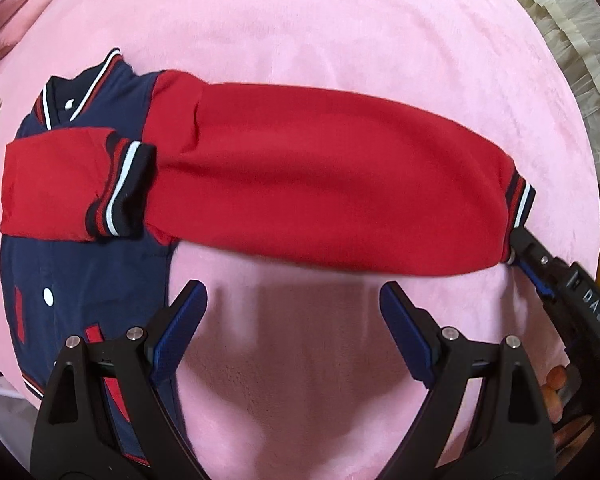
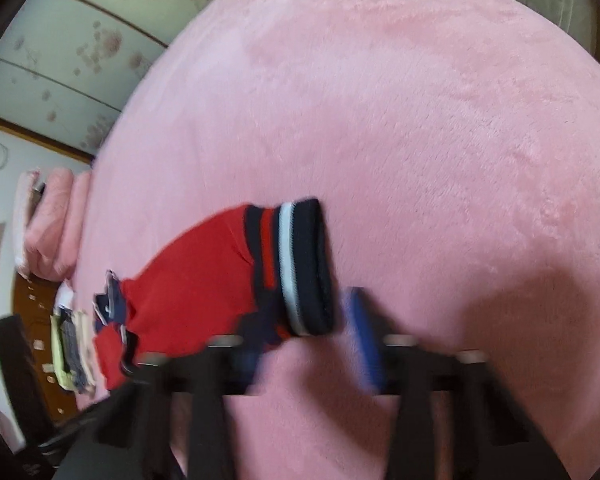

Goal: Fold large clothes
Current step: 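Reach the right gripper to the other sleeve's striped cuff and grasp it, then fold the second red sleeve across the chest over the first with the right gripper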

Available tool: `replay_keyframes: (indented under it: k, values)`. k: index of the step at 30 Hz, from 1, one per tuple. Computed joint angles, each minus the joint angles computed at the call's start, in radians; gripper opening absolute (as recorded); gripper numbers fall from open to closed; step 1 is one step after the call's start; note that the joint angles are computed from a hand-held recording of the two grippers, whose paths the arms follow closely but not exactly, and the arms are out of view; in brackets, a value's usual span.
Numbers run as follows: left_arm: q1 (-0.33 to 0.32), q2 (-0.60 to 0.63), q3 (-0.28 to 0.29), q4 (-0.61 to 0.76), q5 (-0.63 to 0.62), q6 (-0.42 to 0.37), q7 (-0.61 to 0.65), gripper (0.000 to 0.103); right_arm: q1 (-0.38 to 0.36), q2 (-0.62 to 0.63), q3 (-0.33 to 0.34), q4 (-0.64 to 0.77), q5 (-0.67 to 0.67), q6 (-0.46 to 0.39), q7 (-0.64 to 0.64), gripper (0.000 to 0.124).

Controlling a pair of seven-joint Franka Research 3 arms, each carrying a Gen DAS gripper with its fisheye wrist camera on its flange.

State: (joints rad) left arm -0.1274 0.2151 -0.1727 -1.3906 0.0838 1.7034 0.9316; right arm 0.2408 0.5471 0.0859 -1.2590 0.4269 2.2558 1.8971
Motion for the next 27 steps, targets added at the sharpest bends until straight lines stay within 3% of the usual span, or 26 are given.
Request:
replay_keyframes:
  k: [2,4,14,18,22,27]
  values:
    - [0.0,-0.003,0.0,-0.001,-0.001,-0.003,0.001,0.087,-0.023,-0.018,0.004,-0.031,0.036,0.013,-0.005,0.011]
    - [0.0,-0.006,0.0,-0.001,0.003,-0.003,0.001,0.087,-0.037,-0.039,0.009,-0.065,0.066,0.03,-0.012,0.009]
    - [0.012,-0.07,0.004,-0.052,-0.023,0.05,-0.019,0.087,-0.011,-0.089,-0.022,-0.035,-0.037,0.014,-0.042,0.006]
    - [0.03,-0.134,0.012,-0.121,-0.066,0.09,-0.017,0.087,0.027,-0.108,-0.027,-0.015,-0.085,0.006,-0.005,0.006]
    - [0.055,-0.227,0.031,-0.217,-0.114,0.133,0.011,0.087,0.045,-0.153,-0.016,-0.045,-0.074,0.052,0.03,0.005]
    - [0.106,-0.352,0.085,-0.317,-0.137,0.154,0.13,0.087,0.121,-0.171,-0.016,-0.02,-0.142,0.098,0.141,0.005]
